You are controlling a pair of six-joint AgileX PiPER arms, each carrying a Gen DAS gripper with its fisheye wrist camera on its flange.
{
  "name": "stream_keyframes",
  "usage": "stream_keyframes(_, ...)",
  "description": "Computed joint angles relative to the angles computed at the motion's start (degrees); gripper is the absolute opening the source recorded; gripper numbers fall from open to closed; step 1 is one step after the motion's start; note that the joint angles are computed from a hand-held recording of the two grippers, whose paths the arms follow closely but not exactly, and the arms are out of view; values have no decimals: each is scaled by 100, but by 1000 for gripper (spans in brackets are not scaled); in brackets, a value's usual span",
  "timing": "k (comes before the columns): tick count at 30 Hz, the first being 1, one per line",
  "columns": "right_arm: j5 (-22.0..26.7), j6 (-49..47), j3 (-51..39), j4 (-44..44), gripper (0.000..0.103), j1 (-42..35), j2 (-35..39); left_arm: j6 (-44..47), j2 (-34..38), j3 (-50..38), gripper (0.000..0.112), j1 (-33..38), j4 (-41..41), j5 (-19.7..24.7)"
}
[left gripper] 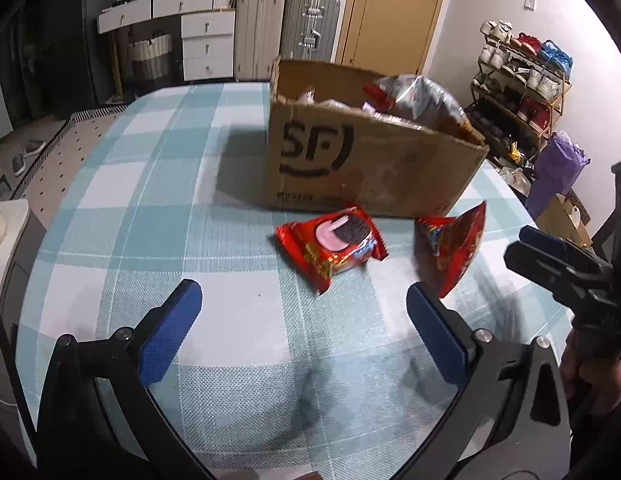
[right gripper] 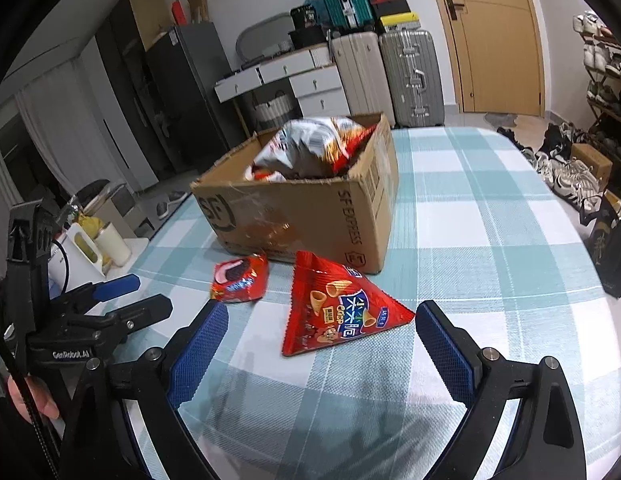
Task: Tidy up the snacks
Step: 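Grasp the red triangular chip bag with the right tool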
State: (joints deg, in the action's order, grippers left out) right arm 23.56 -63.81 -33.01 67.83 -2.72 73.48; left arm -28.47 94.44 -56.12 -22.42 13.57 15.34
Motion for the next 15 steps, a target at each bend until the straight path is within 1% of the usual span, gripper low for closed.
stream_keyframes(4,-148,-19,-271,35,96,144,557,572,212,-24,102,184,-607,-117)
stream_keyframes(7,-212,-63,-462,118,96,201,946,1639,377,-107,102,365,-1769,-55)
stream_keyframes(8,-213,-102,-528,169,96,209,1075,1804,394,-86,102,403,-1933,-60)
stream_keyframes(10,-251,-177,-618,260,96,240,1279,1759,409,-69,102,387,-1876,-59)
stream_keyframes(13,-306,-263,-771,309,96,314,1544,1992,497,-108,102,429,-2084,-64)
stream_keyframes(15,-384,-264,-851,276,96,379,1682,1990,513,-99,102,449,-2081,-84)
